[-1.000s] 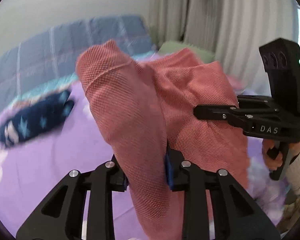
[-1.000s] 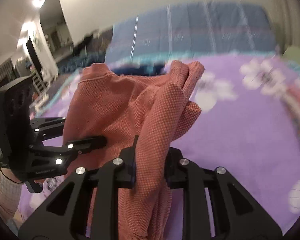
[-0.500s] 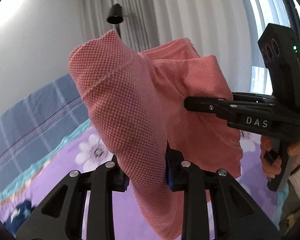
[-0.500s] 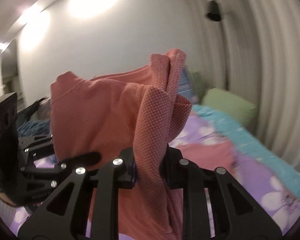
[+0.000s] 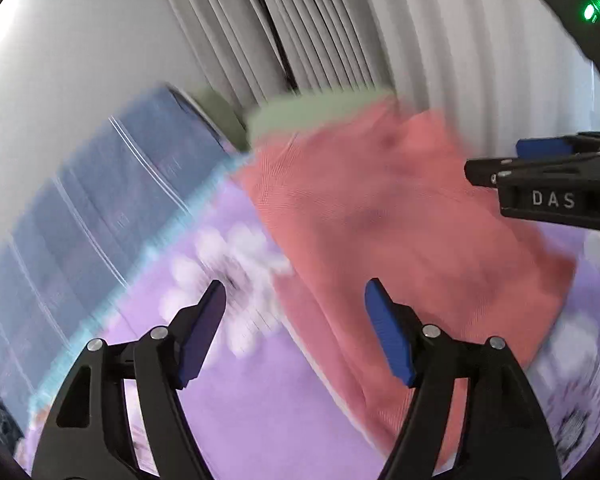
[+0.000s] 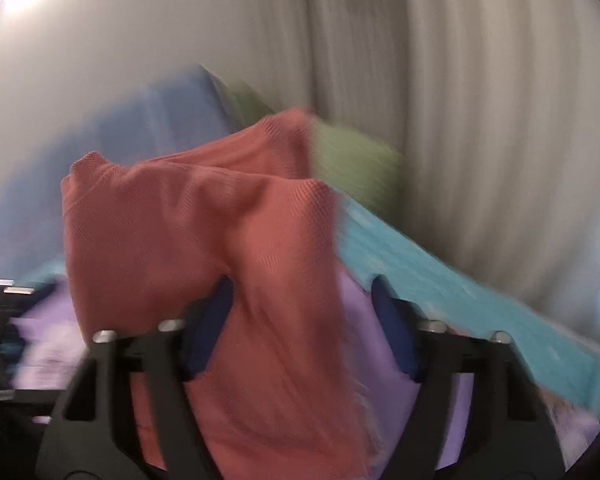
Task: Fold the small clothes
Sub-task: 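Lift the sweater with both grippers and lay it on the folded clothes stack, then open both grippers and pull them back from the stack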
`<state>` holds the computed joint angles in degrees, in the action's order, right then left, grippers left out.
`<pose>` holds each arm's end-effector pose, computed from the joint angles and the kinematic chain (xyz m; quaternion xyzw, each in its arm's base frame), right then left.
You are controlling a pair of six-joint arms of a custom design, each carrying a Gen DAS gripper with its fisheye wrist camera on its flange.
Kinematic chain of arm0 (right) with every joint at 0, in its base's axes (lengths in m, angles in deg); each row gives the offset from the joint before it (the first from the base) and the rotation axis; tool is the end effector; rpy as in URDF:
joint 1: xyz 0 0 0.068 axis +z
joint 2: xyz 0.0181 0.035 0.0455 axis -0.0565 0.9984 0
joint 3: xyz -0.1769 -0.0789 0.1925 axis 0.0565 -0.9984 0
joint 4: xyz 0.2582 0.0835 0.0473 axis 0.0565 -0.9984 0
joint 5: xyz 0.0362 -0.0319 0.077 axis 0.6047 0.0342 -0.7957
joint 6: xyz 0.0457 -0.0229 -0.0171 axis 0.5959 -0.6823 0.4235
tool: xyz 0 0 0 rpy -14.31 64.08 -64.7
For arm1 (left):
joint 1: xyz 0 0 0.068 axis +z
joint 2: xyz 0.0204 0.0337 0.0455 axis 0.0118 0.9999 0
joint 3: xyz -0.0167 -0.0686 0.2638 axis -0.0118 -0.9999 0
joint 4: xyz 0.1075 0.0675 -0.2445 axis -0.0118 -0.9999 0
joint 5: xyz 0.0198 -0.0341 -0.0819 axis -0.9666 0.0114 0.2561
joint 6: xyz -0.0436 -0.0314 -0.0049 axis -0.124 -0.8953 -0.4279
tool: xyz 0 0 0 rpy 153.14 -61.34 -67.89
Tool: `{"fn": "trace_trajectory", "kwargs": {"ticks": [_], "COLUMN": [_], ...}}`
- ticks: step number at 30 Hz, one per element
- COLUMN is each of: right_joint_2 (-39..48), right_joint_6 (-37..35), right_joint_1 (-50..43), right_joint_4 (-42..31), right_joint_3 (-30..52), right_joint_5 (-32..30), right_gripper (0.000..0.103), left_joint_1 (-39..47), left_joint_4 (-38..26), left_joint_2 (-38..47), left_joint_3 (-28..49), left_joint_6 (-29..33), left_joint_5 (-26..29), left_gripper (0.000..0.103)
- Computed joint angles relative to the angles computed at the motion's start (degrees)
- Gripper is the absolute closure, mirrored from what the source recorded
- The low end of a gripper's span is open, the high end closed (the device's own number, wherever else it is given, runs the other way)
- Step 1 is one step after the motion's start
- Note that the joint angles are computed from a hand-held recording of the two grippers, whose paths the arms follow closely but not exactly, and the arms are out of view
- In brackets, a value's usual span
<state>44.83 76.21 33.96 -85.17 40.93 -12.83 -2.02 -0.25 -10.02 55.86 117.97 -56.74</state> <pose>0.2958 0.2003 0.3254 0.1209 0.9031 -0.0098 0.4119 0.3094 -0.0188 0.2988 0.2831 0.8565 0.0496 0.4287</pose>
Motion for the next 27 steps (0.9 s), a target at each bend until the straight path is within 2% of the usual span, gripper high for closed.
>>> {"fn": "trace_trajectory", "kwargs": {"ticks": [2,4,6,8,11,14,17,20,22,24,25,26,27], "right_joint_2": [2.91,3.43,1.87,1.54,0.32,1.24,2.07,-3.01,-9.02,-14.49,-15.65,-15.78,-15.23], "right_joint_6": [-0.14,-1.16,0.67,1.28,3.18,4.96,8.73,13.49,16.98,25.08,30.46,39.53,47.53], "right_joint_1": [-0.89,-0.01,2.57,1.47,1.74,3.44,6.6,12.16,17.86,26.9,31.24,36.76,40.75], "right_joint_4": [0.91,6.1,10.27,11.54,12.15,9.24,4.01,-1.1,-2.96,-8.52,-12.45,-19.3,-25.15], "right_joint_3": [-3.64,-9.27,-14.13,-14.87,-16.53,-14.79,-13.13,-15.15,-19.29,-22.86,-23.55,-23.54,-23.11], "right_joint_5": [-3.79,-2.69,2.23,0.16,-1.36,1.91,7.19,10.66,13.19,18.25,20.61,22.79,23.49], "right_gripper": [0.032,0.029,0.026,0.026,0.025,0.024,0.023,0.023,0.021,0.014,0.013,0.011,0.011], "left_joint_1": [2.03,4.51,6.08,6.39,5.2,3.51,6.18,12.5,16.94,23.9,28.78,33.52,39.17], "left_joint_4": [1.84,4.54,4.31,2.93,6.19,8.47,3.88,-4.24,-8.79,-14.78,-19.5,-24.17,-29.54], "left_joint_2": [1.53,1.94,1.39,2.81,-1.63,-5.69,-10.92,-18.93,-24.43,-31.82,-34.63,-36.14,-36.89], "left_joint_3": [-3.93,-7.29,-9.34,-8.85,-14.22,-17.37,-18.44,-19.29,-20.27,-21.96,-22.05,-21.67,-21.12], "left_joint_6": [1.96,2.1,-2.25,-6.79,-6.73,-7.1,-8.76,-6.79,-3.38,2.78,7.49,12.08,17.93], "left_joint_5": [2.71,7.74,11.07,13.23,11.12,7.09,9.21,17.14,21.82,28.47,33.1,37.26,41.9], "left_gripper": [0.029,0.029,0.029,0.029,0.029,0.029,0.024,0.022,0.013,0.012,0.008,0.001,0.001]}}
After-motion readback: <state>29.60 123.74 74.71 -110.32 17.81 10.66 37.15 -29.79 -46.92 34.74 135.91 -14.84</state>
